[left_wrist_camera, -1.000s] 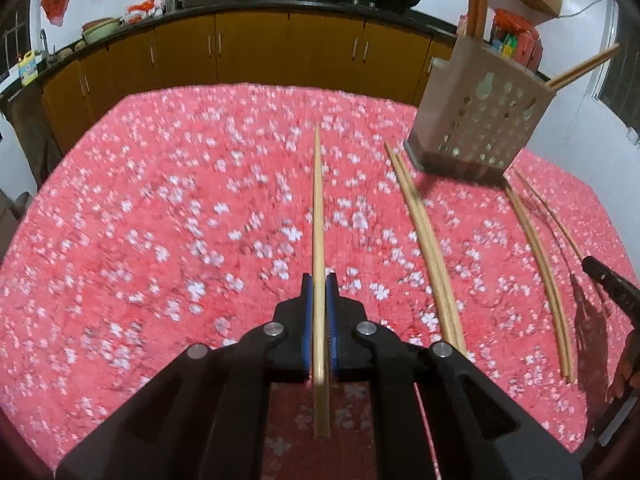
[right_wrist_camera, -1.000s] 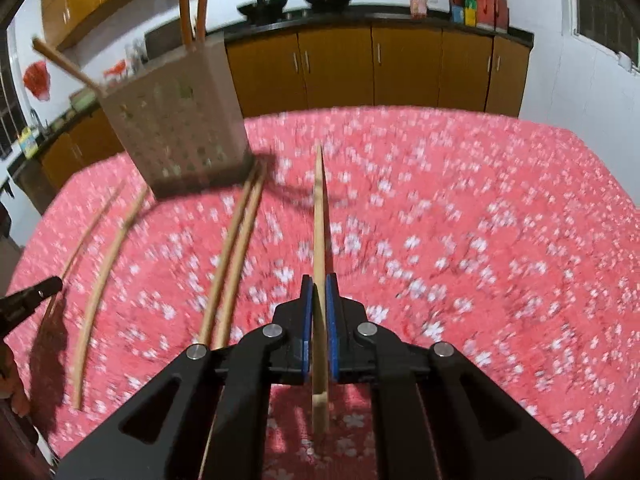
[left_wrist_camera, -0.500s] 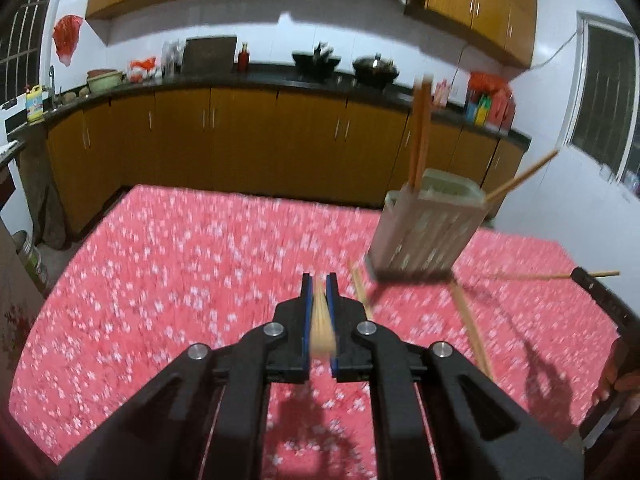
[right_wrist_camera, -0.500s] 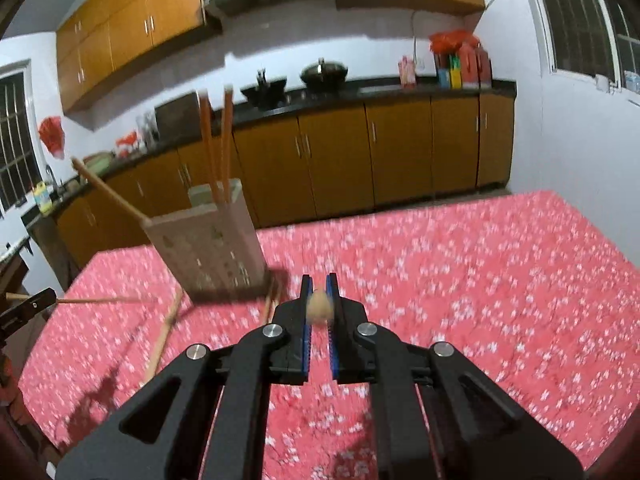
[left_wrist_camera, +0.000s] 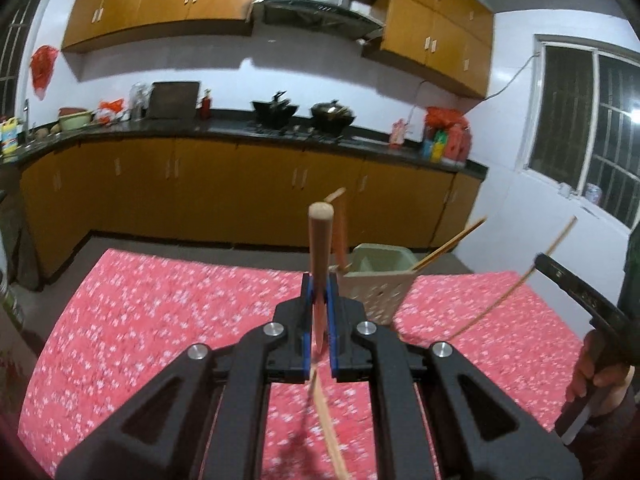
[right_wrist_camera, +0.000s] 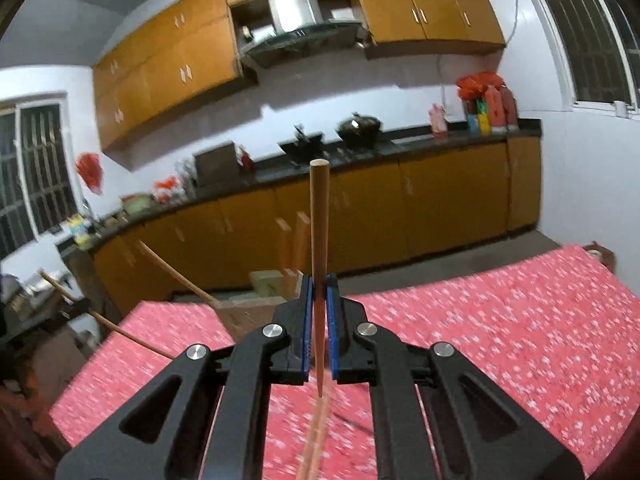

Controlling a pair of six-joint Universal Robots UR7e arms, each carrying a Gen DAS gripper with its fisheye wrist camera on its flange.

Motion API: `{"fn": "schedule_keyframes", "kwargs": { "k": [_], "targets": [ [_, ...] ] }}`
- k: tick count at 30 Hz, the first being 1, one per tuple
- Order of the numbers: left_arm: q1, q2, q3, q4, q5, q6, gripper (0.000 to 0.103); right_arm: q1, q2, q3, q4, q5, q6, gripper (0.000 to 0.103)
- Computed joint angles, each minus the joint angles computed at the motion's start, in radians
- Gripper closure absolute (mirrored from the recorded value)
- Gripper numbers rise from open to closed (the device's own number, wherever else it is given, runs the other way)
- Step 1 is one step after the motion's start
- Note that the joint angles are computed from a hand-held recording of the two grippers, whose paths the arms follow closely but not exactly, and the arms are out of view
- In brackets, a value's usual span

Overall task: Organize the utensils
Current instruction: 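Raise both held chopsticks upright over the beige holder and lower them in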

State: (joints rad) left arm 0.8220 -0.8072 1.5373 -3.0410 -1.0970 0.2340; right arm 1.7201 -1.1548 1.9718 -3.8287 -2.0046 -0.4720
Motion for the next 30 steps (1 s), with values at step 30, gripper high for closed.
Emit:
{"fn": "schedule_keyframes", "kwargs": {
  "k": [30],
  "targets": [
    [0.017, 0.256, -0.356, 0.056, -0.039, -0.026, 0.095, 0.008, 0.194, -0.282, 0.071, 0.043, -0.040, 0.095]
  ]
}}
